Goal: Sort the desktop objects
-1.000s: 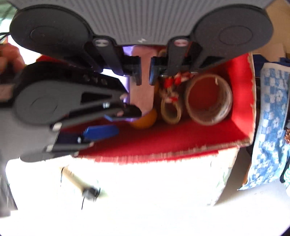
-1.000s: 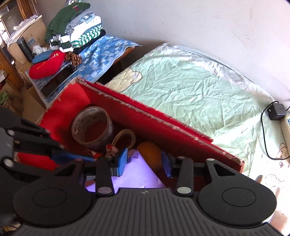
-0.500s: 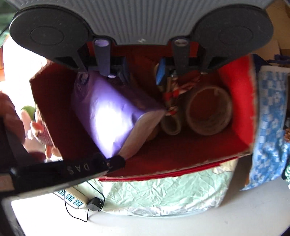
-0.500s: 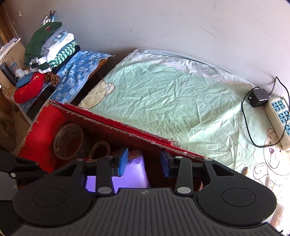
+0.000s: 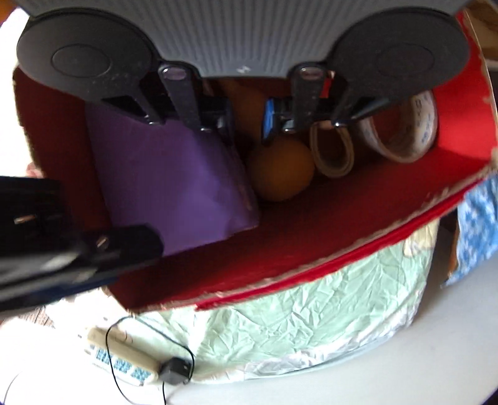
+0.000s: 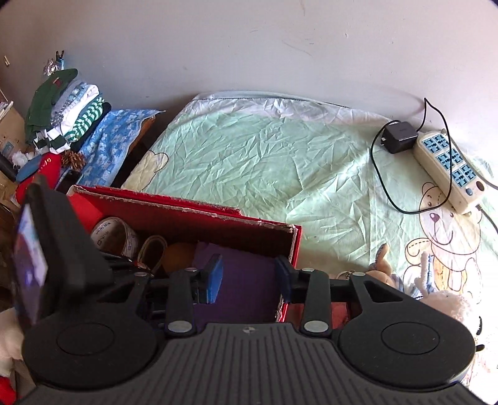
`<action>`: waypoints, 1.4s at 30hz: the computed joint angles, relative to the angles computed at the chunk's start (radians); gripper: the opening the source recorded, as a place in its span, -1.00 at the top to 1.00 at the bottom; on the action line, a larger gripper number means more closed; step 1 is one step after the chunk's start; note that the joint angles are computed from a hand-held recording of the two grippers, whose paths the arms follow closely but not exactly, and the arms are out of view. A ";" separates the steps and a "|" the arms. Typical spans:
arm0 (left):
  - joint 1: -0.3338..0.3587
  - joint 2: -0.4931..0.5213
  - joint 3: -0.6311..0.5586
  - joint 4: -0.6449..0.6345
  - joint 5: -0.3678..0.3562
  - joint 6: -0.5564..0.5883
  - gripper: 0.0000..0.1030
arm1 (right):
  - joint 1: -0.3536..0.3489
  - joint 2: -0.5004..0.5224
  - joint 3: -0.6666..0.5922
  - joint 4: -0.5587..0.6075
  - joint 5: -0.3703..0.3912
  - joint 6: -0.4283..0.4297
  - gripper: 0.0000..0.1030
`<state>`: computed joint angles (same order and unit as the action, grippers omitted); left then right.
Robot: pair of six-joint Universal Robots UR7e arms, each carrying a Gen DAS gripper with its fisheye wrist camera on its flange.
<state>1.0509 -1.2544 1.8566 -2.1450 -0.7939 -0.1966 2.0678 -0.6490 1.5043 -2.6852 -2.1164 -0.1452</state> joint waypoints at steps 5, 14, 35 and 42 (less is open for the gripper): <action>0.014 0.029 -0.021 0.031 -0.006 0.011 0.93 | -0.010 -0.018 0.030 -0.037 0.029 0.018 0.22; -0.026 -0.113 0.082 -0.113 -0.025 0.056 0.17 | 0.008 -0.047 0.096 -0.088 0.049 0.074 0.20; -0.389 -0.861 0.575 -0.045 0.202 -0.089 -0.98 | 0.232 -0.053 0.402 -0.363 -0.026 0.381 -0.12; -0.352 -0.927 0.599 0.189 0.017 -0.162 -0.98 | 0.205 -0.035 0.408 -0.306 -0.042 0.570 -0.12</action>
